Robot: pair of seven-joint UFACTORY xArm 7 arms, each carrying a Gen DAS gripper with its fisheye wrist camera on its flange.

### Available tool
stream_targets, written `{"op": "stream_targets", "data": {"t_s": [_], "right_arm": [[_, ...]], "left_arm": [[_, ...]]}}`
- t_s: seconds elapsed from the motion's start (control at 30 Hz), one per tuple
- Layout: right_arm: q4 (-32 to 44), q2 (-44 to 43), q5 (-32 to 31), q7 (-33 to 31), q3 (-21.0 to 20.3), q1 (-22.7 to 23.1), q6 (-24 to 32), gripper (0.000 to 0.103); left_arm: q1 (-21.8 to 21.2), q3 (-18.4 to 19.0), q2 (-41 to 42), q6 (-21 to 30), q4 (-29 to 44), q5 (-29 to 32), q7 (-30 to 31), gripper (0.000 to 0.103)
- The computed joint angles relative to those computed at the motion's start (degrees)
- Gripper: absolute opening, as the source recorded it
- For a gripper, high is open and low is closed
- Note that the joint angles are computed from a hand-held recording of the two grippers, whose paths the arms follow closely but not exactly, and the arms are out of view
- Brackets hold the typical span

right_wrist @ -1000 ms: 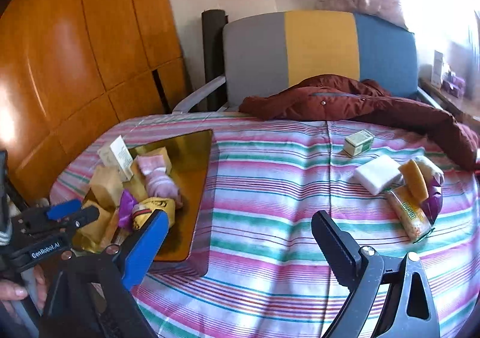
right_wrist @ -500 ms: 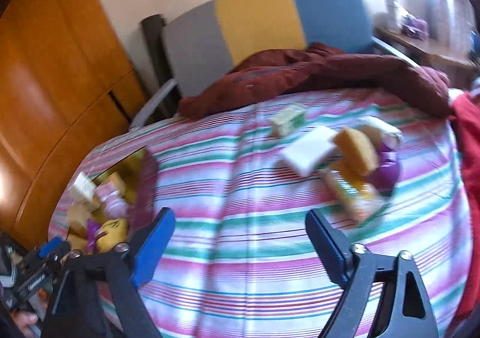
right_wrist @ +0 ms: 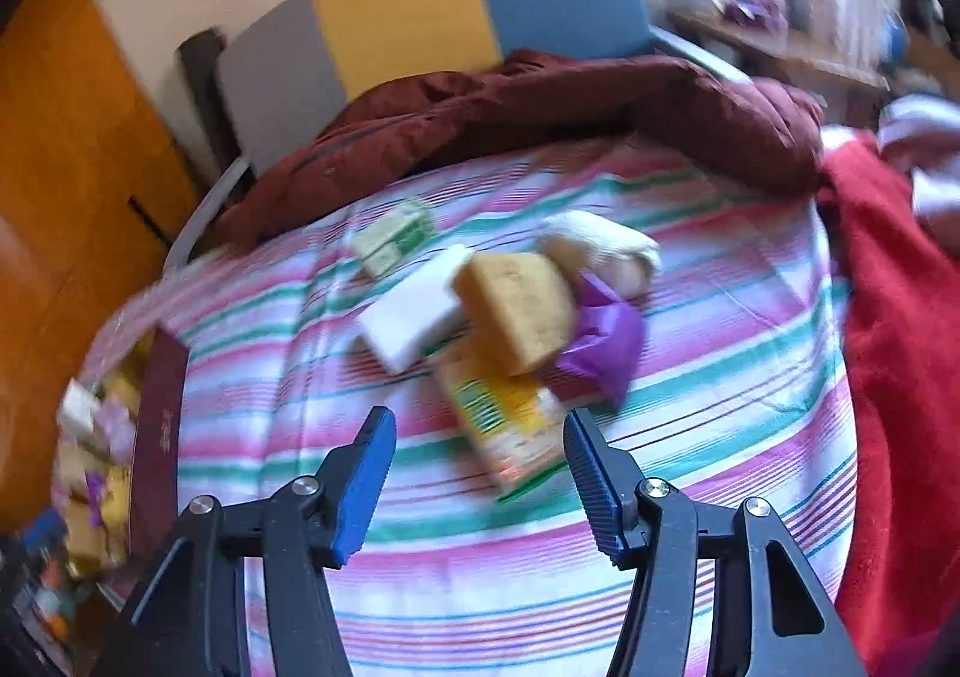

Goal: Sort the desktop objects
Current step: 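Move both tools from the gold tray back to the pile, then grasp the second purple snack packet with the right gripper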

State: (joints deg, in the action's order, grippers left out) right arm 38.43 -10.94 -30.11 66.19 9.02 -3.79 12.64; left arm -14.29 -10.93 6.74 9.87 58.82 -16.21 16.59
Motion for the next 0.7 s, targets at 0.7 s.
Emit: {"op": "stream_targets", "data": {"t_s": [0.7], "right_arm": [[3.2,12.2,12.7,-8.9,-9.6,1.9,-6.6,0.047]], "left_arm": [[-5.2,-3.3,8.0,5.9,11.9,3.9,1.1,0.052]]}}
